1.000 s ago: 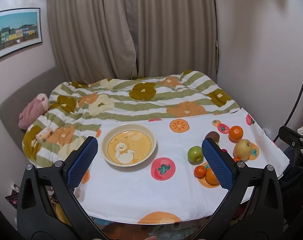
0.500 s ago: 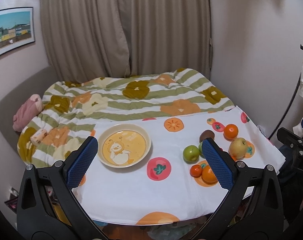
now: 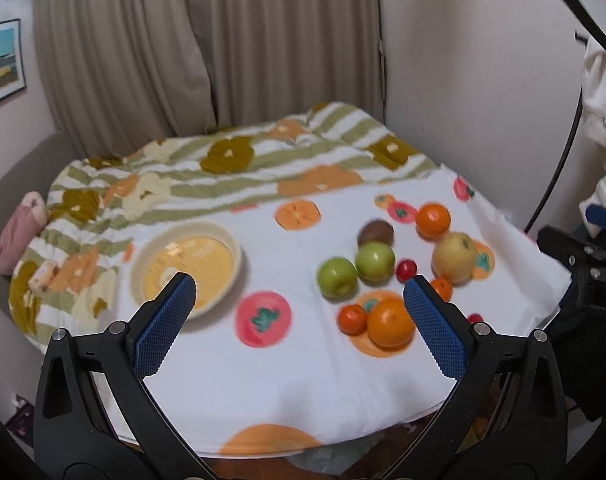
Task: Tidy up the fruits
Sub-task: 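Grasp the large orange with the left tool while the right tool grasps the yellow apple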
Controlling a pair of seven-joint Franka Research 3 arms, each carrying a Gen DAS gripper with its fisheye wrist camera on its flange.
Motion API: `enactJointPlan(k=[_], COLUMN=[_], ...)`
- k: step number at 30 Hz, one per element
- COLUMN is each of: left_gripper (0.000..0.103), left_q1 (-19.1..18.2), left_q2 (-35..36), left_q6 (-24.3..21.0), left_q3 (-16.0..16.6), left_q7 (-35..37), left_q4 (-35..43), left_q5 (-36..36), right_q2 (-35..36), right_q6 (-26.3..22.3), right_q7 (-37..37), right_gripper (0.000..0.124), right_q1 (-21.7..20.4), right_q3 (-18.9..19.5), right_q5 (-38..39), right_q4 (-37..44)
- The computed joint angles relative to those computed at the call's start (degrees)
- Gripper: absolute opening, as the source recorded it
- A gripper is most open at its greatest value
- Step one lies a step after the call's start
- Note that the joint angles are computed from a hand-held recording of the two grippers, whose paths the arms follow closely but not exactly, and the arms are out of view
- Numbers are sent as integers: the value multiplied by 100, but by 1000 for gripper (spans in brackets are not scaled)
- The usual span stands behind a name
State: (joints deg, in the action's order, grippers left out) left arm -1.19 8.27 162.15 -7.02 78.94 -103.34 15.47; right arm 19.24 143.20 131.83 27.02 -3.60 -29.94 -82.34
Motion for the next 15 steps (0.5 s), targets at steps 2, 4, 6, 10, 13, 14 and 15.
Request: enactJointPlan(k=[2, 4, 6, 10, 13, 14, 15], left_gripper=[103, 103, 103, 103, 103, 103, 103], left_q1=[-39, -139, -292, -454, -543, -553, -576], left_q2=[138, 302, 450, 710, 919, 967, 1021], left_q6=[-66, -175, -233, -265, -355, -373, -391], left_q3=[-45, -28, 42, 27, 3, -8, -18], left_q7=[3, -113, -304, -323, -186, -130, -63], left_q4=[40, 115, 172, 253, 395, 435, 471], left_q5=[-42, 129, 489, 846, 977, 985, 1012], right_q2=[61, 191, 352, 637, 854, 929, 1015], right_q6=[237, 337, 393, 510, 510, 499, 458], right_q7=[-337, -657, -951, -1520, -1949, -2085, -2220], right_gripper=[103, 103, 103, 103, 103, 103, 103], right_q1=[-195, -334, -415, -522, -625, -660, -691], right_q3=[91, 139, 128, 115, 161, 177, 193], right_q5=[322, 675, 914, 1350, 1762, 1903, 2038], right_q4=[-97, -88, -30, 71, 221, 280, 370])
